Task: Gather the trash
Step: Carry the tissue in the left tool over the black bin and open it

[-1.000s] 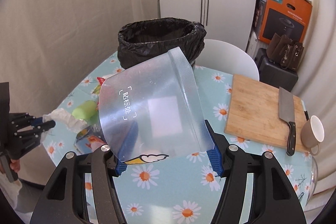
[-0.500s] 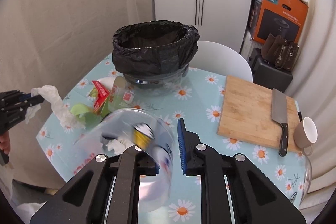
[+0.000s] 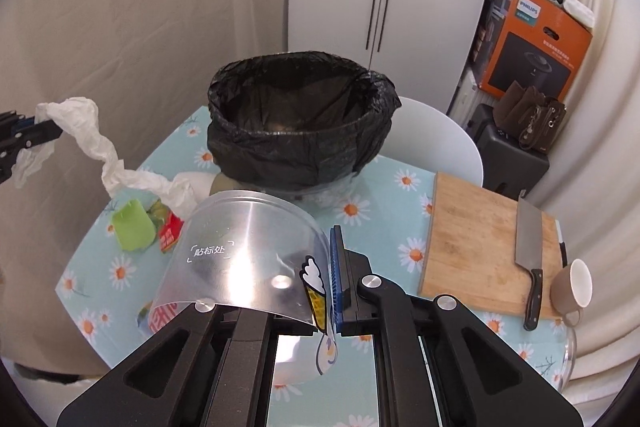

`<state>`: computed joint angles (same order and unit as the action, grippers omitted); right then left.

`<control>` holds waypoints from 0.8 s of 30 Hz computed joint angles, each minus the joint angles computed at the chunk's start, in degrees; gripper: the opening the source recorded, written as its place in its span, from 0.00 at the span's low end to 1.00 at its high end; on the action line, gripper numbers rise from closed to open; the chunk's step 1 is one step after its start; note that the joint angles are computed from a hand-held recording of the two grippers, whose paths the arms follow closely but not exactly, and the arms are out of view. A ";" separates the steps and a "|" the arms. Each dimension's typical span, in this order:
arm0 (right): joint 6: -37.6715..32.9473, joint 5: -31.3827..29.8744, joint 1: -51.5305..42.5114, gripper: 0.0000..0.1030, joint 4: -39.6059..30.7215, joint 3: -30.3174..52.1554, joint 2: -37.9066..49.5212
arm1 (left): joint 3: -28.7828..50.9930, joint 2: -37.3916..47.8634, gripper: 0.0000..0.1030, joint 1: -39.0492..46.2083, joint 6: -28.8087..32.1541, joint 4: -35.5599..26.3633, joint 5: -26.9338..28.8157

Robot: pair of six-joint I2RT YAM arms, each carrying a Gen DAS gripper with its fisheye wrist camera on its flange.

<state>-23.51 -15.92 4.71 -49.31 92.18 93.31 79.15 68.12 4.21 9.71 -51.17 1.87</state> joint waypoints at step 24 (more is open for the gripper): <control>13.84 15.14 11.54 0.05 -6.06 40.07 23.95 | 44.59 33.04 0.14 11.18 13.59 -2.50 25.67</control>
